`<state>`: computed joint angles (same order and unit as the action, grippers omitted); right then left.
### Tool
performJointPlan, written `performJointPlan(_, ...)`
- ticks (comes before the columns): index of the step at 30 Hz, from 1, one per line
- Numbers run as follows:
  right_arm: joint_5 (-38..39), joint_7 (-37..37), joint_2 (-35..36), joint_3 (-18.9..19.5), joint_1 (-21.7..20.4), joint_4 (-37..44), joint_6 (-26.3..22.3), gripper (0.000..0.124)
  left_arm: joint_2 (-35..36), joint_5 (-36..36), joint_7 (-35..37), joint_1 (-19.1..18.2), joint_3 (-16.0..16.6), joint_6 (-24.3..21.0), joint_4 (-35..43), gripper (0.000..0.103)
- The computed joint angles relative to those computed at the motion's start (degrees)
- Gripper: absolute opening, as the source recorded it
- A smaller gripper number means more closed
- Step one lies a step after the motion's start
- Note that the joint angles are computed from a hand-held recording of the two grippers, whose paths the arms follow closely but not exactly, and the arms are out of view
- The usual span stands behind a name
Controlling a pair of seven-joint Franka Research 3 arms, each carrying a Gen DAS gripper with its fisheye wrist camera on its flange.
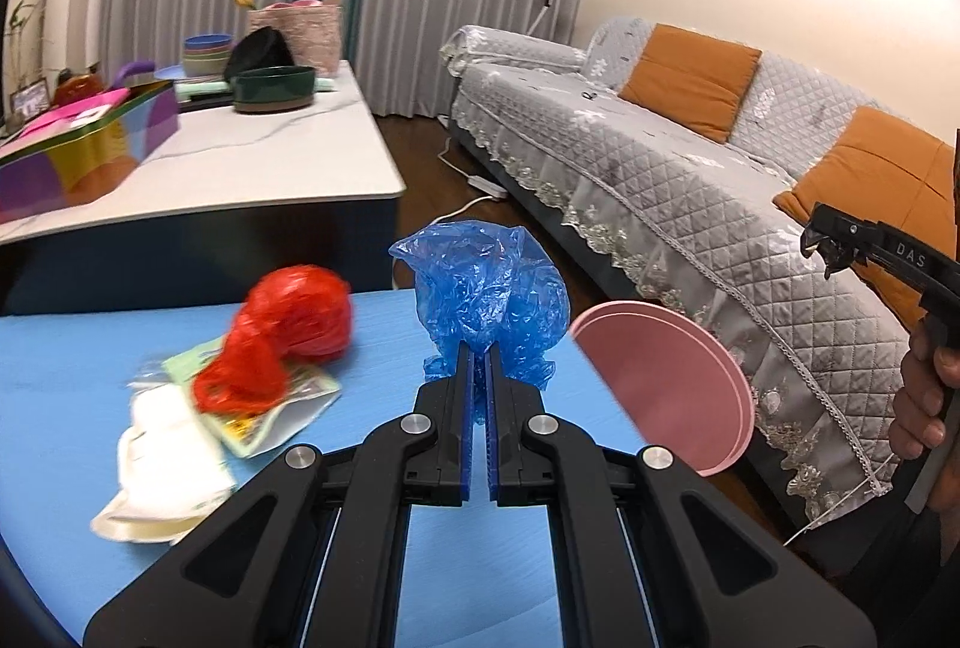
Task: Collect trash
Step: 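Carry the black bag and blue bubble wrap to the pink bin and release both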
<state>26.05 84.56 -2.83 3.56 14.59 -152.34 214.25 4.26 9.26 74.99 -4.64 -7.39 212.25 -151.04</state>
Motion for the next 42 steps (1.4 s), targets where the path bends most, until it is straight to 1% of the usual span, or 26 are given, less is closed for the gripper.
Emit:
performJointPlan(5,0.1,-0.8,1.6,-0.8,-1.0,1.1,-0.2,0.035,2.8,-2.2,1.4,-2.4,-1.0,-1.6,4.3,0.003)
performJointPlan(13,-1.3,-0.2,5.1,-1.7,-2.4,3.7,-1.3,0.035,8.1,-4.1,3.0,-7.0,-1.0,-4.6,12.1,0.003)
performJointPlan(17,-1.0,-0.2,6.5,-1.9,-2.8,5.1,-2.7,0.035,11.4,-3.7,2.9,-8.9,-0.7,-6.6,16.3,0.003)
performJointPlan(24,-1.2,0.4,8.5,-2.2,-3.4,7.0,-4.6,0.035,16.7,-0.6,1.0,-10.7,-0.3,-9.9,22.5,0.003)
performJointPlan(27,-1.2,0.4,9.1,-2.2,-3.4,7.6,-5.2,0.035,18.3,1.2,-0.1,-10.5,-0.6,-11.1,24.3,0.003)
performJointPlan(29,-1.1,0.4,9.4,-2.2,-3.4,7.8,-5.4,0.035,19.2,1.9,-0.4,-11.1,-0.3,-11.9,25.4,0.003)
performJointPlan(33,-1.4,0.9,10.1,-2.2,-3.6,8.4,-6.1,0.035,20.1,4.0,-1.6,-10.4,-0.8,-13.1,26.7,0.003)
performJointPlan(35,-1.1,0.7,10.3,-2.3,-3.5,8.7,-6.5,0.036,20.6,6.0,-2.5,-8.9,-2.0,-13.9,27.5,0.003)
performJointPlan(36,-1.3,0.9,10.4,-2.2,-3.7,8.8,-6.9,0.039,20.8,7.3,-3.1,-7.7,-3.0,-14.1,27.6,0.003)
performJointPlan(37,-2.0,1.7,10.5,-2.1,-4.0,8.9,-7.2,0.043,21.3,9.6,-4.1,-5.2,-5.2,-14.7,28.3,0.003)
performJointPlan(38,-4.0,3.5,10.4,-1.8,-4.9,8.9,-8.1,0.050,21.8,11.5,-4.9,-3.3,-6.9,-15.1,28.8,0.008)
performJointPlan(39,-8.2,7.4,10.5,-1.1,-6.8,8.8,-8.9,0.061,22.1,13.0,-5.6,-1.8,-8.1,-16.0,29.3,0.028)
performJointPlan(40,-9.9,9.2,10.6,-0.9,-7.5,8.8,-9.1,0.064,22.0,13.3,-6.0,-2.1,-7.6,-16.3,29.3,0.039)
performJointPlan(41,-10.4,10.1,10.6,-0.9,-7.7,8.9,-9.5,0.065,21.8,13.0,-6.3,-2.9,-6.7,-16.2,29.2,0.046)
performJointPlan(42,-11.0,10.7,10.7,-1.0,-7.8,8.9,-9.7,0.065,21.6,13.4,-6.7,-2.6,-6.8,-16.0,28.9,0.046)
